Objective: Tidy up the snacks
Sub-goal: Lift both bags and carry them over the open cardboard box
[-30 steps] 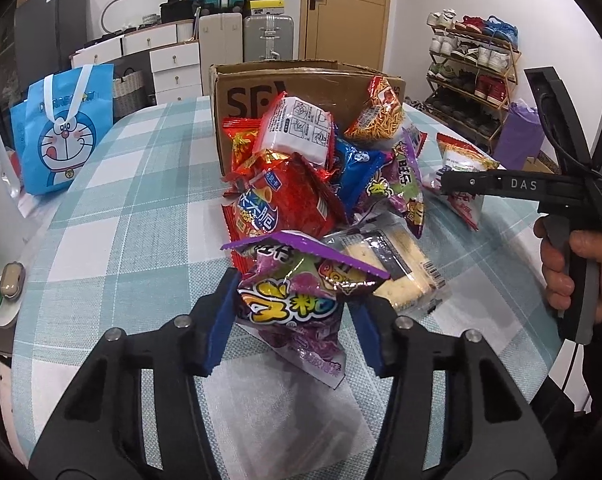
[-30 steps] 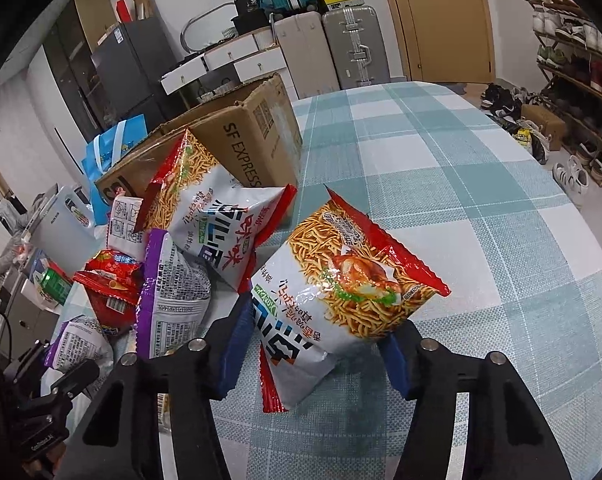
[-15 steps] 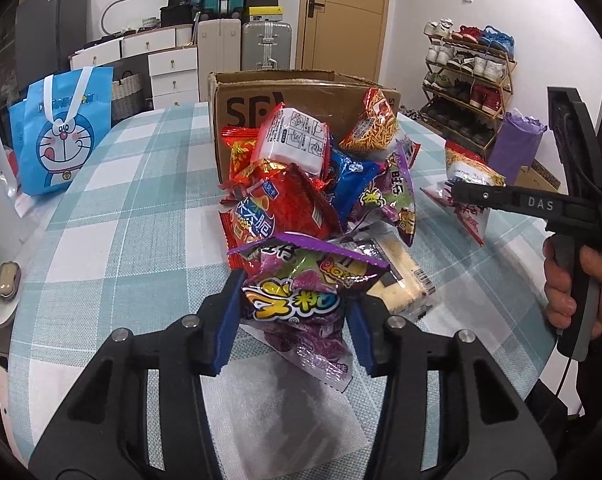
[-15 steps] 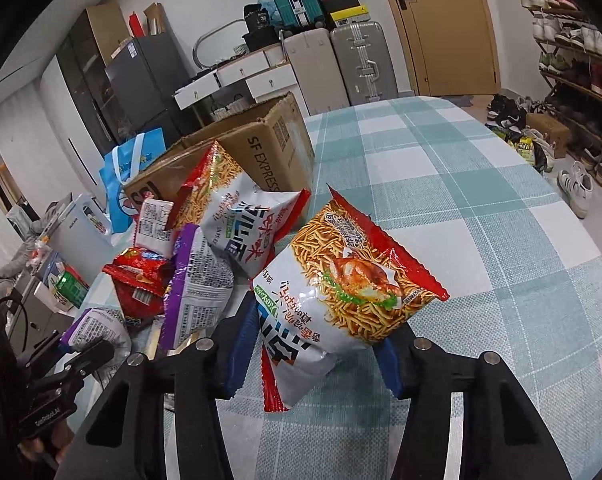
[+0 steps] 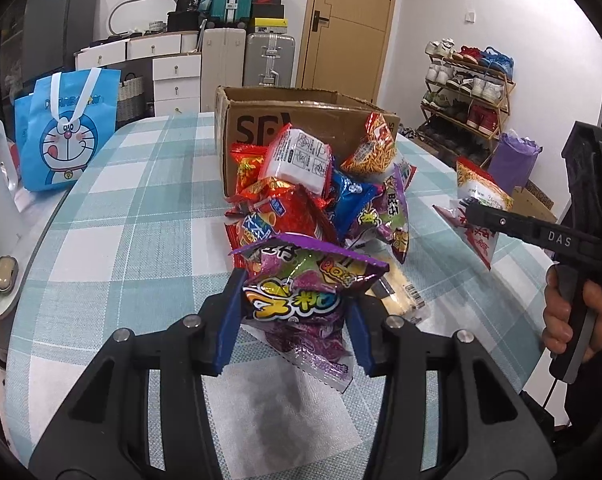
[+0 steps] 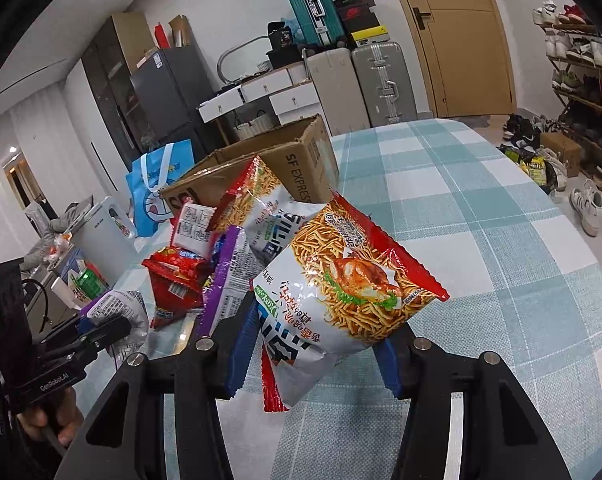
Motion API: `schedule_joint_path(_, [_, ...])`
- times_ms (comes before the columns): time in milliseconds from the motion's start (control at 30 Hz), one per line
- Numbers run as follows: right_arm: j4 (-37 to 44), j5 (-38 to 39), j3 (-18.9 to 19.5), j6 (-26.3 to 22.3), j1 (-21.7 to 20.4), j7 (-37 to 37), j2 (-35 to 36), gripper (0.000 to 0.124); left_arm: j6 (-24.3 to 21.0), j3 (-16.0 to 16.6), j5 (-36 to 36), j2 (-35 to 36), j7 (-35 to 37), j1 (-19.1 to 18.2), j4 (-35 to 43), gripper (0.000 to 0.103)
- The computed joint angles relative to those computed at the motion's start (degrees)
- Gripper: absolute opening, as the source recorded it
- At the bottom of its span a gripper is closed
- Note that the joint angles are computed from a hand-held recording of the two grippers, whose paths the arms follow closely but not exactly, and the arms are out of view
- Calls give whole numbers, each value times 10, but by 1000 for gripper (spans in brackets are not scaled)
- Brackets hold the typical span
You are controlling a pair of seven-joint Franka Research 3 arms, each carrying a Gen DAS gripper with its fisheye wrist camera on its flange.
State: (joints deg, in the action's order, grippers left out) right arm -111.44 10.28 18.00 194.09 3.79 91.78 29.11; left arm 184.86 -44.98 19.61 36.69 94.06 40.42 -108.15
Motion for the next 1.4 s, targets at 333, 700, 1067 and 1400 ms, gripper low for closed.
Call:
schedule_joint_path(333, [-1,-21,9,7,-4,2,-14,53,16,-16,17,-8,-22,10,16,44])
schedule_joint_path(700, [59,-22,1,-14,14,-27,2,53,5,14,16,2,-45,-32,82,44])
schedule_joint_path(1067, [138,3,5,-41,24,-76,38,53,-12,88,-28,24,-29,-127,178,44])
schedule_joint_path(1400, [219,43,-16,-79,53,-121,69,53,-57,123,-86,72,20,-195,295,44])
